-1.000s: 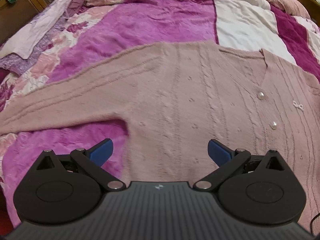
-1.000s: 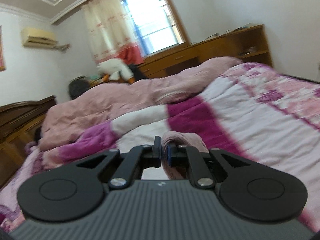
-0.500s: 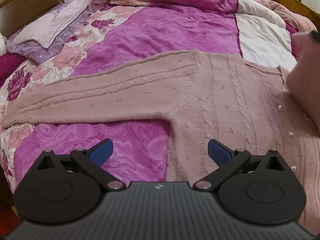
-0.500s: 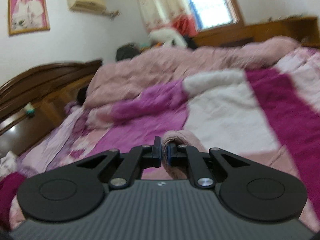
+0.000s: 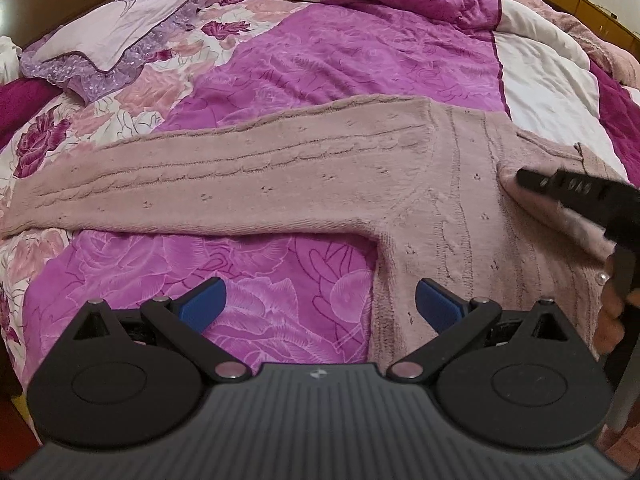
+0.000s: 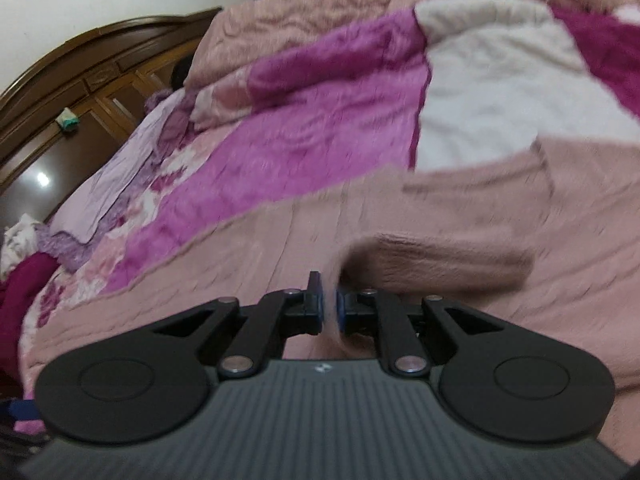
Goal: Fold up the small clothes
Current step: 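Lift the sleeve cuff and carry it across the cardigan body, then open the right gripper to release the sleeve on the body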
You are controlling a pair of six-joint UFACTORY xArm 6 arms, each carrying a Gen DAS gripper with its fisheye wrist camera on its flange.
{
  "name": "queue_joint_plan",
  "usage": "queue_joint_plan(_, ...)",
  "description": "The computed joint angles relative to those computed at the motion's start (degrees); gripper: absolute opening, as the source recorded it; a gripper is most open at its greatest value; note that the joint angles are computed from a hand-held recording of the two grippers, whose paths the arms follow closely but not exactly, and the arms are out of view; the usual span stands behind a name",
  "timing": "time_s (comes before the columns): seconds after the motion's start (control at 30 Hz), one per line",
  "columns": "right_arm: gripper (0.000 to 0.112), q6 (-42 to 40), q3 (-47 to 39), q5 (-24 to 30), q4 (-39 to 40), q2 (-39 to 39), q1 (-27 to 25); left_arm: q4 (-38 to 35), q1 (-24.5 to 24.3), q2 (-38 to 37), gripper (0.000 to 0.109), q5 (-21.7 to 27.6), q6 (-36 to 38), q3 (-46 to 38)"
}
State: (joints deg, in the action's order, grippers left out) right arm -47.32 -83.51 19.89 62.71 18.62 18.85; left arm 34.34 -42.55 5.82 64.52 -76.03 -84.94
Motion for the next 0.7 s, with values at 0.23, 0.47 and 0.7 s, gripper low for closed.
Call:
queue_joint_plan(0.23,0.062,1.5,4.0,6.2,1.6,-3.3,-1.1,0.4,-0.2,0.7,0.103,-0.7,1.2,-1.2)
queue_joint_plan(0.47,0.063,0.7,11.5,9.7,1.3,-11.5,-3.8,2.2,-0.9,3.6,0.103,-0.6,4.1,-6.1)
queue_joint_plan(0.7,0.063,3.0,17.8,4.9,-2.6,-18.0,-8.3,2.3,-1.8,10.3,0.103,-3.4,11.2,-15.4)
